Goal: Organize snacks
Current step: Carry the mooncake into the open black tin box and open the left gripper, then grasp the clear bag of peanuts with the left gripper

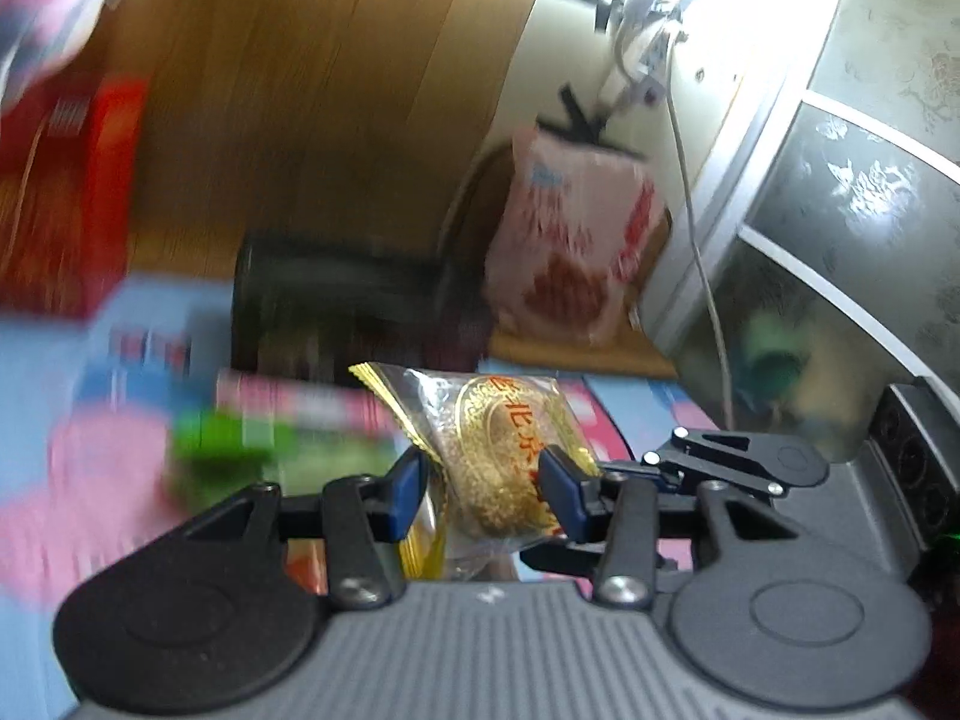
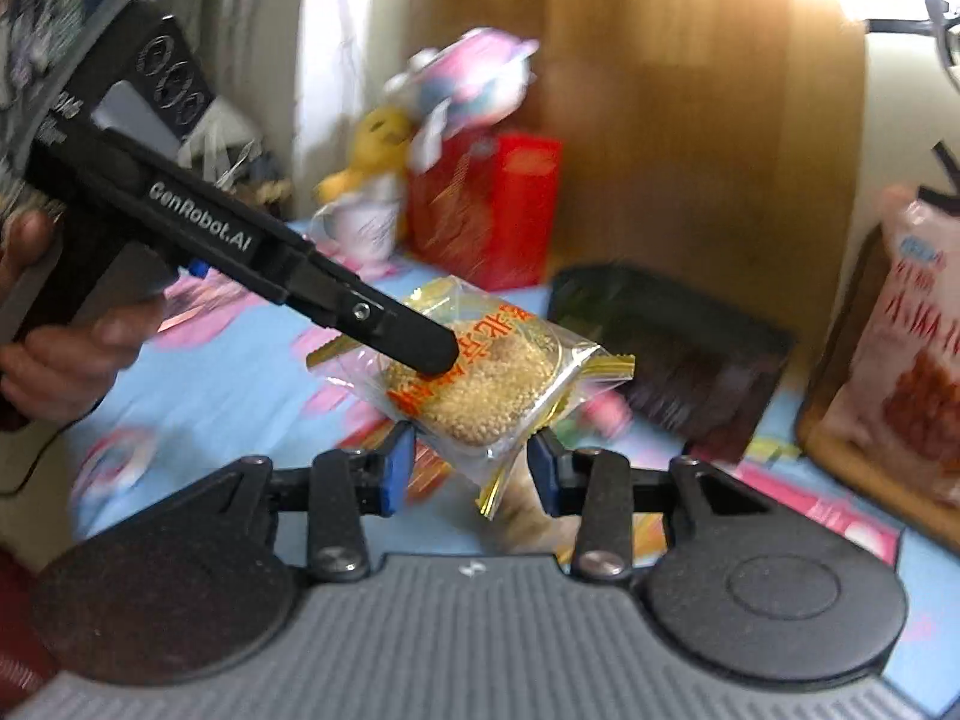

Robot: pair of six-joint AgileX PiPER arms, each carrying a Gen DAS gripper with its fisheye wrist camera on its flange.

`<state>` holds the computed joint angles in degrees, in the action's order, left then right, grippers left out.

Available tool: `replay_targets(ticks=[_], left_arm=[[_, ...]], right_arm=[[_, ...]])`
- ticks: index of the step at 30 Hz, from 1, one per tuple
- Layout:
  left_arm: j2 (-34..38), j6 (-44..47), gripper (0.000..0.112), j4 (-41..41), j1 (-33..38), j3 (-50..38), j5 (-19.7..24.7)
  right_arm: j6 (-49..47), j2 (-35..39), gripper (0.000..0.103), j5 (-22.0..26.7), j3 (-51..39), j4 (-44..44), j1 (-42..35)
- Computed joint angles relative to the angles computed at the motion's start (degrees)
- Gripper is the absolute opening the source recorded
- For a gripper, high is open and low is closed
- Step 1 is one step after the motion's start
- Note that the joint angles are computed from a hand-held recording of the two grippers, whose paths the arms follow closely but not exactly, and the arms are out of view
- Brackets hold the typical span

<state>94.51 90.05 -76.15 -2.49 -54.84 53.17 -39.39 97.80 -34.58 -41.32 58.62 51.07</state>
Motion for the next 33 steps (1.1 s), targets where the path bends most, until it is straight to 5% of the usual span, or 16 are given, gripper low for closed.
replay_targets(ticks=[7,10,12,14,17,23,29,33], left_arm=[[15.4,-16.1,0.042,4.9,-12.3,-25.2,-12.1],[22.0,-24.2,0.043,10.0,-14.9,-33.7,-15.2],[24.0,-27.6,0.043,12.6,-15.9,-35.9,-16.6],[22.8,-23.1,0.043,8.5,-14.6,-32.9,-16.2],[19.2,-11.7,0.045,-0.2,-10.6,-25.5,-11.2],[12.6,0.9,0.045,-3.6,-4.6,-8.8,-3.2],[9.4,8.6,0.045,-7.3,-2.1,2.8,-3.4],[12.3,3.9,0.045,-5.6,-5.6,1.2,-7.8]], right_arm=[[3.8,3.5,0.044,10.7,-10.0,-9.7,-18.6],[1.0,7.1,0.044,13.7,-14.9,-6.8,-22.2],[-5.3,10.7,0.046,11.0,-17.9,0.3,-22.4],[-2.6,11.1,0.046,8.8,-17.1,-0.2,-22.3],[13.7,5.7,0.049,4.4,-6.8,-11.9,-21.7],[32.0,-0.5,0.050,0.2,6.8,-21.6,-17.2],[37.1,-0.5,0.050,-7.4,12.7,-16.6,-5.1],[29.2,2.4,0.056,-0.8,8.3,-10.3,-2.2]])
